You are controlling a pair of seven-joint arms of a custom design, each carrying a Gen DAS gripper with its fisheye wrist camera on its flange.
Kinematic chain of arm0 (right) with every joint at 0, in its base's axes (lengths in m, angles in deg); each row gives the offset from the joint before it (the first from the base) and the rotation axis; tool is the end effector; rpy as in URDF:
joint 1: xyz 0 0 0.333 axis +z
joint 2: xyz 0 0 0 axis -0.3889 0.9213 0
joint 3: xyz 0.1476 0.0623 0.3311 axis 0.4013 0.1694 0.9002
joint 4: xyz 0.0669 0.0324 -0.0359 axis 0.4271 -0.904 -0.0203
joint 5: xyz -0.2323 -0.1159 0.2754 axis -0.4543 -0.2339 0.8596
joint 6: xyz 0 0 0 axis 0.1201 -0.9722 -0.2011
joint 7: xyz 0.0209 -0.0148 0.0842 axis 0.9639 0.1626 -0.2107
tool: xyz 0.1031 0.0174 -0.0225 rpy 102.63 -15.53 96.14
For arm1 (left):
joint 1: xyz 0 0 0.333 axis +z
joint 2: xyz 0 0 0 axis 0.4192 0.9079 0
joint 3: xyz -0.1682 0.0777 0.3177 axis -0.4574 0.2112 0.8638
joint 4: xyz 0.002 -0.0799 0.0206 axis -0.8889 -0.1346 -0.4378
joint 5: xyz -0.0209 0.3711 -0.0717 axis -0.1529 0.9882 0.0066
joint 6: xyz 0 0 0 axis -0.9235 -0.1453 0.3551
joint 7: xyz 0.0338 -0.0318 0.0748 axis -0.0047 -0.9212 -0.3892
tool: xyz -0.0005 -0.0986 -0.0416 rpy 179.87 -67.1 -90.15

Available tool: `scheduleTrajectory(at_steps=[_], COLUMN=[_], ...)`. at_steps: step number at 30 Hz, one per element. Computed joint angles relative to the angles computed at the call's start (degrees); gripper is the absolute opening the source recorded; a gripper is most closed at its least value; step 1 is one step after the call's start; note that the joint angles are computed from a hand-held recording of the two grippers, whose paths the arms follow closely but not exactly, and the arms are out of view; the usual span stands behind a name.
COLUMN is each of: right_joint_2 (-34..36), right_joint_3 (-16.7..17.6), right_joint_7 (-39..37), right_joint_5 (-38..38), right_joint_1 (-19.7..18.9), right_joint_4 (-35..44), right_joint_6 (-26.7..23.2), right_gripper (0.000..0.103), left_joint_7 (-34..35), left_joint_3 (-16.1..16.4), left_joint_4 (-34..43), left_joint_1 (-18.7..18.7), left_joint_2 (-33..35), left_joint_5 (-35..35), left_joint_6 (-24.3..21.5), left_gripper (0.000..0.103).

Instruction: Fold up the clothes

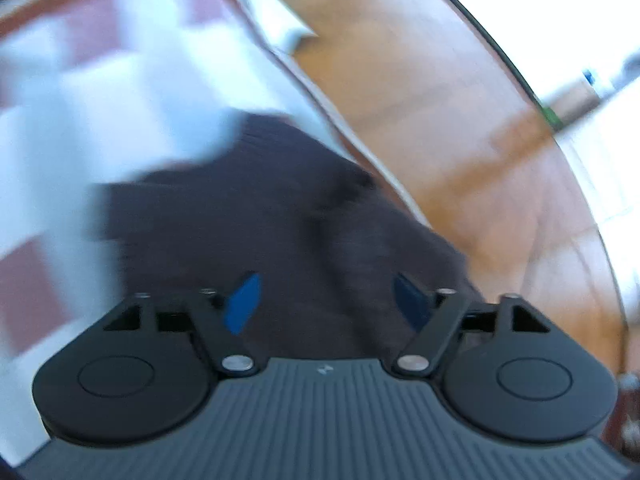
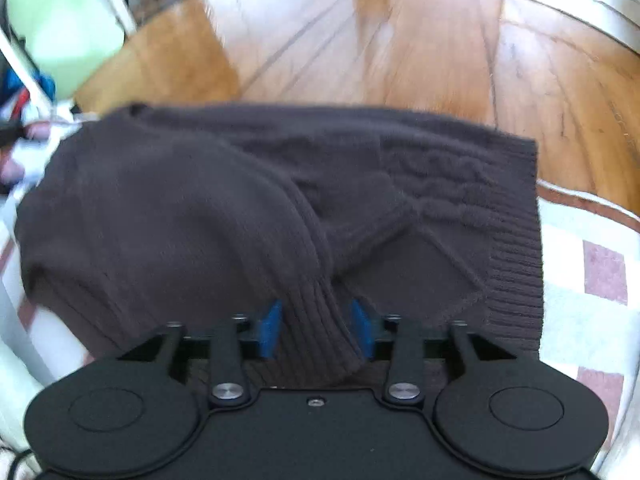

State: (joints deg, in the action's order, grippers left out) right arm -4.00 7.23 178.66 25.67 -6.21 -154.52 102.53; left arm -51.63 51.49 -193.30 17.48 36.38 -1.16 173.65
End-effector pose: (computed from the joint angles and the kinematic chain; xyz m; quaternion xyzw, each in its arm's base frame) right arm 0.6396 0.2967 0.4897 -0.7796 0.5602 -0.0883 0.2658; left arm 0.5617 -0.1756 0.4725 -0.9308 0.1815 -0.2734 0.1610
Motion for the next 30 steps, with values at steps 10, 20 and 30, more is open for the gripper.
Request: scheduleTrajectory(at_steps=[10, 20, 30], right_joint_2=[0.6, 5.3, 0.9], right_joint_3=[-13.8, 0.6, -3.1], right_joint_7=[27.0, 10.4, 11.6], right_joint_5=[-30.6, -18.8, -18.4], right_joint_1=[16.0, 8.5, 9.4], right_joint_4=[2.3, 7.0, 0.5], right_joint_6=[9.8, 10.8, 12.8], right_gripper=[0.048, 0.048, 0.048], left_joint_7=[-19.4, -35.0, -35.8], left_joint_3=[0.9, 0.9, 1.1], left_joint_4=[-15.1, -9.8, -7.8], left_joint_1=[2.1, 2.0, 1.4], left_joint_2=[-7.8, -2.6, -0.4], left_joint_5=[11.7, 30.4, 31.2], left_joint_6=[9.7, 10.6, 6.4], left_gripper=[0.080, 0.051, 0.063])
